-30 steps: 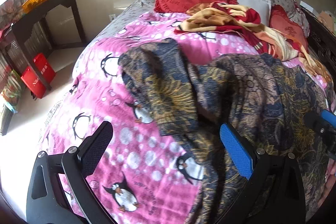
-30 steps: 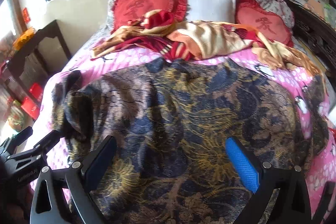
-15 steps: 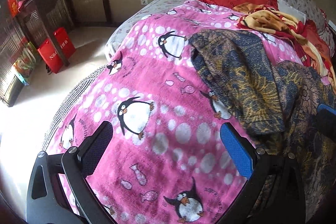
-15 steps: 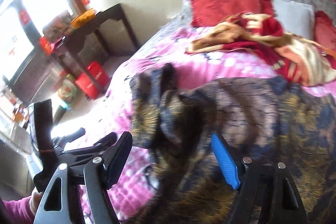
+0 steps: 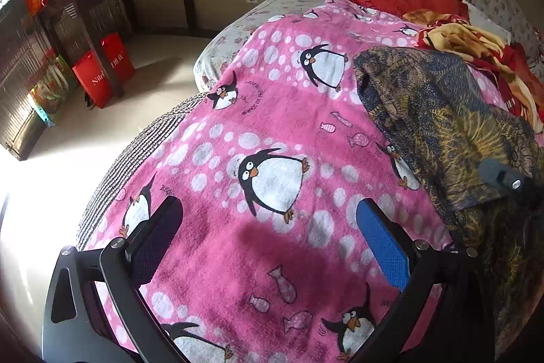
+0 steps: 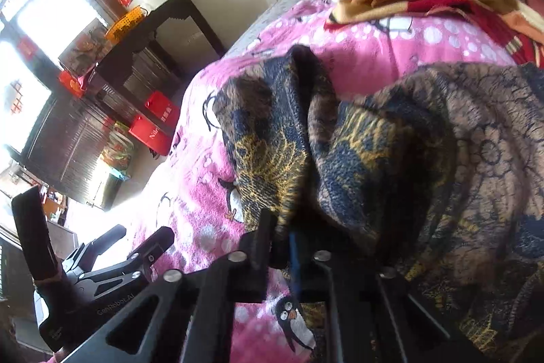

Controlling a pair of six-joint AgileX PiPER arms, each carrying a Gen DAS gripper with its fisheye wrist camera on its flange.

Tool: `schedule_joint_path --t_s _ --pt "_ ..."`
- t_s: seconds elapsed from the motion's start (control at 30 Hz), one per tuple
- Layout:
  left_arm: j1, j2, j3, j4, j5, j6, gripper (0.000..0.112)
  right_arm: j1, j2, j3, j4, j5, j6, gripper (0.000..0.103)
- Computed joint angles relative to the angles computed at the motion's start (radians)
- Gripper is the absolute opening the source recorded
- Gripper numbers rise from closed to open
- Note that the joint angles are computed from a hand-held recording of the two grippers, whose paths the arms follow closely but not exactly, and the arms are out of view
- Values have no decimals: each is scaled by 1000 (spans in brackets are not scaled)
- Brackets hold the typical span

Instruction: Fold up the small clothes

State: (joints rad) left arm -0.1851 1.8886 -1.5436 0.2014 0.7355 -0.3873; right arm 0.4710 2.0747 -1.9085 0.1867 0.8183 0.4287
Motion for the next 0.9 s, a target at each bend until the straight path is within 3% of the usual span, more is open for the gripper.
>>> schedule_joint_path --t_s 0.1,0.2,0.37,0.47,0.63,0.77,0.87,0.9 --pt "-34 -12 7 22 -6 -15 102 -24 -146 101 -31 -61 -8 4" --pt "-74 -18 7 30 -7 -18 102 -112 -328 195 63 -72 -87 4" --pt "-151 -21 9 60 -5 -44 102 -318 -585 252 157 37 -191 4" --pt "-197 -16 6 77 2 -51 102 -438 -682 252 95 139 -203 4" --pt "-266 -14 16 105 8 -60 102 -738 -762 301 99 318 -319 4" --pt "-307 0 18 115 19 -57 102 -907 -792 495 41 293 -405 4" --pt "-328 -3 34 122 15 -56 102 -892 -736 627 -179 263 -316 5" --pt "-332 -6 39 123 16 -55 102 -877 -721 659 -231 244 -285 10"
